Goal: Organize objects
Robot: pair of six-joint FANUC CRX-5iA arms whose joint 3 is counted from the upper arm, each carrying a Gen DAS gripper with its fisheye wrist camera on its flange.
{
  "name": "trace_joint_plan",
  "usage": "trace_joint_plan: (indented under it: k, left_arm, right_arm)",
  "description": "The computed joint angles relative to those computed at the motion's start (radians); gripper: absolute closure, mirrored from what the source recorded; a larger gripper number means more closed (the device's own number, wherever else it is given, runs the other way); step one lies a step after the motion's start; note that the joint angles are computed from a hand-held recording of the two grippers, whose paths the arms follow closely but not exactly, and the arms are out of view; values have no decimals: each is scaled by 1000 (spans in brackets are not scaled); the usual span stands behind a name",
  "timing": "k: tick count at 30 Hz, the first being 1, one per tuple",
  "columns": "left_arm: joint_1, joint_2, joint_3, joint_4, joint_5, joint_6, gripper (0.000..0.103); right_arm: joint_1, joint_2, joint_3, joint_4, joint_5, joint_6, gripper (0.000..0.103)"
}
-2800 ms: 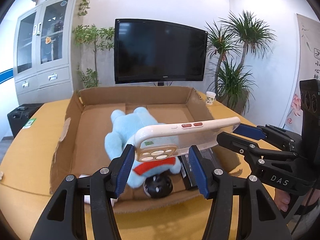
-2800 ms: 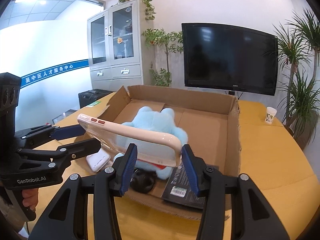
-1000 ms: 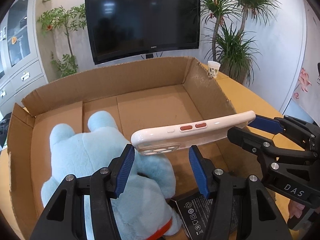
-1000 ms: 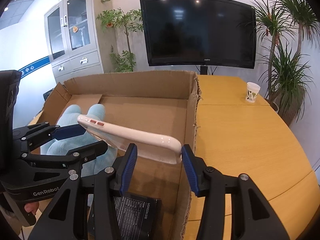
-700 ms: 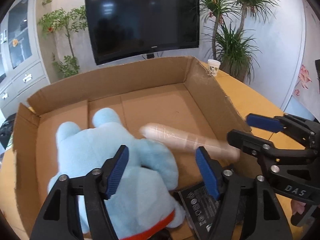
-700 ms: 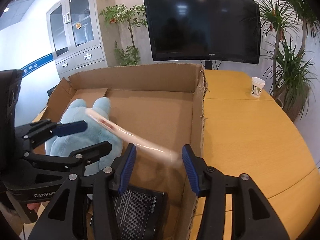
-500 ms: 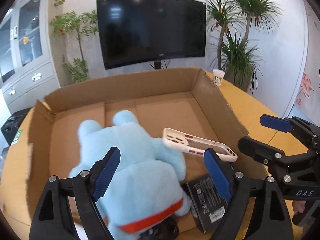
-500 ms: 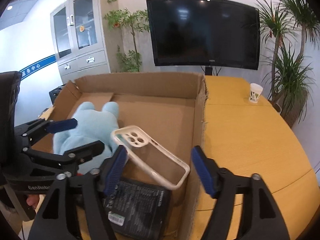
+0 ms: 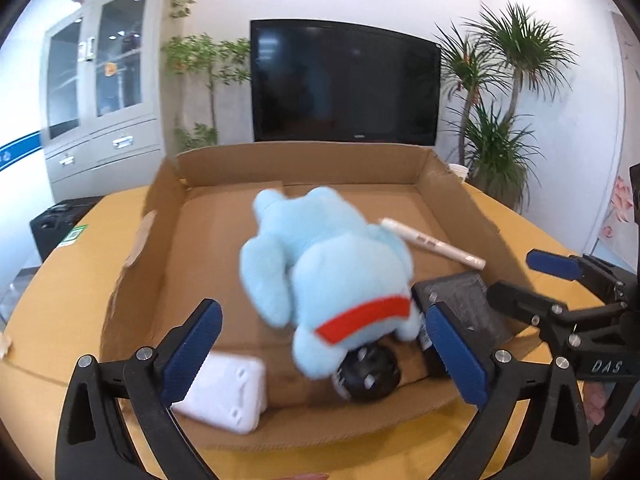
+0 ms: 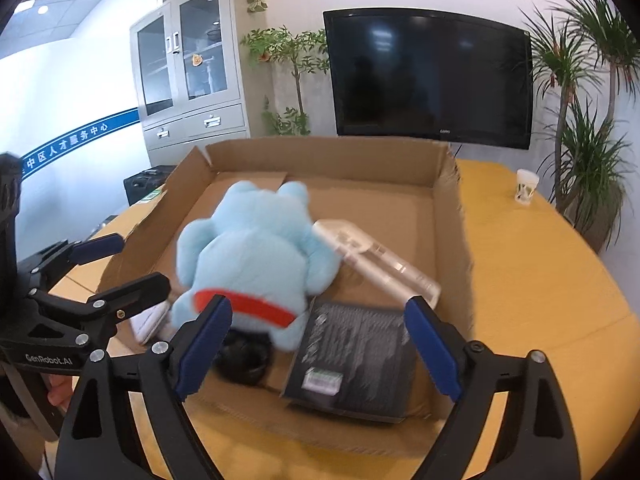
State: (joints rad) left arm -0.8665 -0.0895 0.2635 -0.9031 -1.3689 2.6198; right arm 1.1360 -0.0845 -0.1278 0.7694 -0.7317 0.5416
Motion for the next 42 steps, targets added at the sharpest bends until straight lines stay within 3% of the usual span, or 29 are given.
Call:
trace_joint_plan:
  k: [4, 7, 14, 42]
  left_arm:
    - [-63, -14, -58, -82, -41, 87, 0]
    - [-76, -30, -108, -96, -36, 145, 0]
    - [-103, -17, -147, -167, -65, 232, 0]
    - [-63, -26, -202, -156, -44, 305, 0]
  right_arm:
    - [20, -24, -100, 151, 29, -151, 14]
    - [32, -31, -153, 269, 29, -245, 1]
    - [24, -45, -227, 381, 65, -352, 1]
    - [27, -15, -241, 336, 43, -333, 1]
